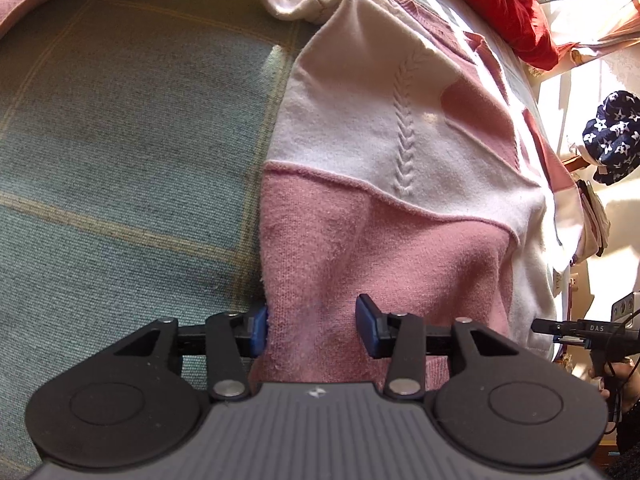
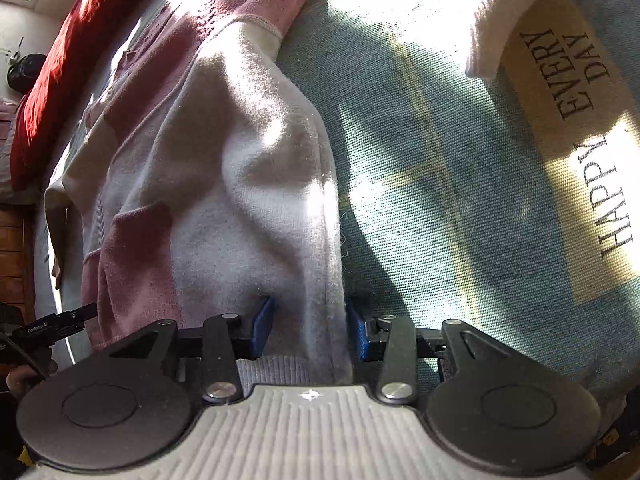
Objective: Fold clothes
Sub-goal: 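Grasp the white hem with the right gripper while the left gripper holds the pink hem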
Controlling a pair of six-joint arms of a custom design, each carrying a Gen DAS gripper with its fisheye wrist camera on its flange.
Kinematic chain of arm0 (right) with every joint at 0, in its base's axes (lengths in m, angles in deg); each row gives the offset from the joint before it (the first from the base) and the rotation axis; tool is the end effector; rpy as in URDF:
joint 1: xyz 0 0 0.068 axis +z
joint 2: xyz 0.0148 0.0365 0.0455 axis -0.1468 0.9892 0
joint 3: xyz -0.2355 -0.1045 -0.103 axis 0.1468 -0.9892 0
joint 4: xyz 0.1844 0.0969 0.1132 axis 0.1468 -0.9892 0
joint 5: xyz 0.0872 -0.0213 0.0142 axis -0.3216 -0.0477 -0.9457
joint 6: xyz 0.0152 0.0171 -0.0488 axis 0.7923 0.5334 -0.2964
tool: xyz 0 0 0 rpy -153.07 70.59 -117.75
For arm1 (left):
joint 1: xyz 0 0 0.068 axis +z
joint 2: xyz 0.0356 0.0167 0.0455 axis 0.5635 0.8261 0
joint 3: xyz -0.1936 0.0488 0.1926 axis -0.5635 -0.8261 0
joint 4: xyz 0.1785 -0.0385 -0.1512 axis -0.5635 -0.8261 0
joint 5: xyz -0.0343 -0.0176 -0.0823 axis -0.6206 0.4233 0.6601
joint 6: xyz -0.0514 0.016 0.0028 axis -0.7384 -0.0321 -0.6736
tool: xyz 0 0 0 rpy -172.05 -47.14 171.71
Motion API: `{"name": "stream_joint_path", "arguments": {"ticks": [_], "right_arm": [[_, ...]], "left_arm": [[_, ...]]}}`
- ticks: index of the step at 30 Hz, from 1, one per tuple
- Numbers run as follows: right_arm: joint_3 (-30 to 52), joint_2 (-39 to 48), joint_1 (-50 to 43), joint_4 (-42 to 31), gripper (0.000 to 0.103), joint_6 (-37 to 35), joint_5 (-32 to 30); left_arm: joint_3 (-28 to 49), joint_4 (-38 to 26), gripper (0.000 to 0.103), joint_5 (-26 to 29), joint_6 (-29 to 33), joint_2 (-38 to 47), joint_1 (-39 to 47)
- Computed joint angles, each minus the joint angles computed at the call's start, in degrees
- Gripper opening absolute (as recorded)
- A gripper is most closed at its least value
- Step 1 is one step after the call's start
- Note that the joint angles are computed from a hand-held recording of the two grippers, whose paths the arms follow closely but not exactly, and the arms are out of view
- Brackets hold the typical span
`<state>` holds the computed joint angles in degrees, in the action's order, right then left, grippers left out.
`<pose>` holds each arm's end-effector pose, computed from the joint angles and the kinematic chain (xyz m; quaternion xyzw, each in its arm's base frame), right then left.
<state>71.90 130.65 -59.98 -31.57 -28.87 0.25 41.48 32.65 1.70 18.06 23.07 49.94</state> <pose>0.1776 -0.2001 0.1591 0.0816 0.9614 0.2585 0.0463 0.1481 0.0241 0.1702 -0.1227 0.9592 -0.2287 0.1118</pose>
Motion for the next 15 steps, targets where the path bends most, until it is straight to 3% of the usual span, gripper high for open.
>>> {"name": "stream_joint_path", "arguments": {"ticks": [1,2,5,9,15], "right_arm": [[-0.58,-1.18,0.88,0.56,0.031,-0.46,0.67],[-1.3,-2.6,1.83,1.4,0.012,-0.97,1.61],[-2.05,-6.39,4.35,1.85,0.013,-1.87,3.45],[2.56,-9.09,5.52,-4.63,0.012,-5.74,3.78],[10.76,-10.85,6.93,-15.32,0.011,-12.49,8.96]], "left_arm": [[0.79,-0.45,0.024,-1.67,-0.63,-0.1,-1.61],[1.66,-1.05,0.008,-3.03,-1.23,-0.26,-2.89],[4.96,-4.0,0.008,-4.78,-2.78,-1.44,-4.59],[11.5,-11.93,0.007,-2.75,0.14,-3.68,-2.72],[20.95,-28.1,0.007,0.15,9.25,-4.38,2.76]]}}
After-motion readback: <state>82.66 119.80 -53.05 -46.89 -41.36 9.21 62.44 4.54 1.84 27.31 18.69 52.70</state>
